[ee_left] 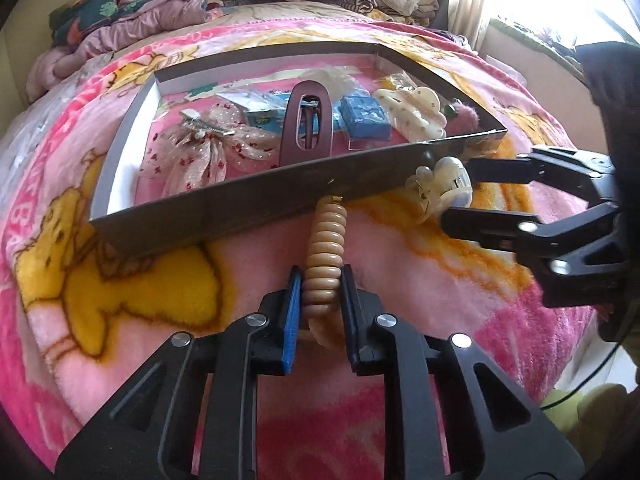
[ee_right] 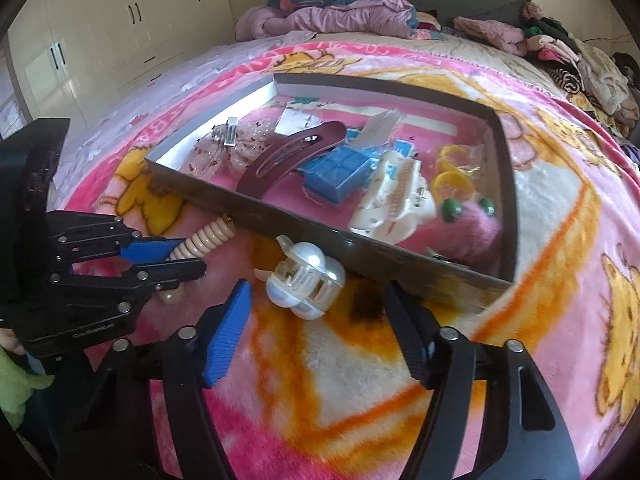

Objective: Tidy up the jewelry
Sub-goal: 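Grasp the beige coiled hair tie left while the right tool grasps the pearl clip, then carry the hair tie left while the right tool carries the pearl clip into the tray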

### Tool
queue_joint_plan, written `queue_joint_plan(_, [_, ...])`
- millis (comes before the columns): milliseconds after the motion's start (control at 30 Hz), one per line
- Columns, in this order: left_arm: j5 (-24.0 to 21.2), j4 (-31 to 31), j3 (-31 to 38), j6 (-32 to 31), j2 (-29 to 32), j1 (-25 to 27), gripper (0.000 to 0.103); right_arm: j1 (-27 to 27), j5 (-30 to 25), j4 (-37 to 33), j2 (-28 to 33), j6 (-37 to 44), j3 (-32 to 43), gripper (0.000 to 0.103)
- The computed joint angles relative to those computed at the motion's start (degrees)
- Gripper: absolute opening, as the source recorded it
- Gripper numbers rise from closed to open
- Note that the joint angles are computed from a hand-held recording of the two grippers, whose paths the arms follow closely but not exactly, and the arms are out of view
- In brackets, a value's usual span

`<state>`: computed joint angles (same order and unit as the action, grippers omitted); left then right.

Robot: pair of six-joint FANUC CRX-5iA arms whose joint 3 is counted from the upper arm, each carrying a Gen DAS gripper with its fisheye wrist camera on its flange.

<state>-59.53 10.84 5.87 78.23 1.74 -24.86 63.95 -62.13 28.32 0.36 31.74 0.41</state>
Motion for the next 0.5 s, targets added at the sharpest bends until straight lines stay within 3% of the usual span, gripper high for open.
queue_joint_plan(200, [0.42,2.5,-1.32,-0.52,-1.57,1.37,0.012,-0.94,2.1,-1.52,1.34,0.27,0.24,0.047])
queue_joint_plan(500, [2.1,4.75,-1.49,-0.08,-2.86,2.1,0.012,0.02,2.98,-1.18,-0.06,0.71,-0.18,0.046])
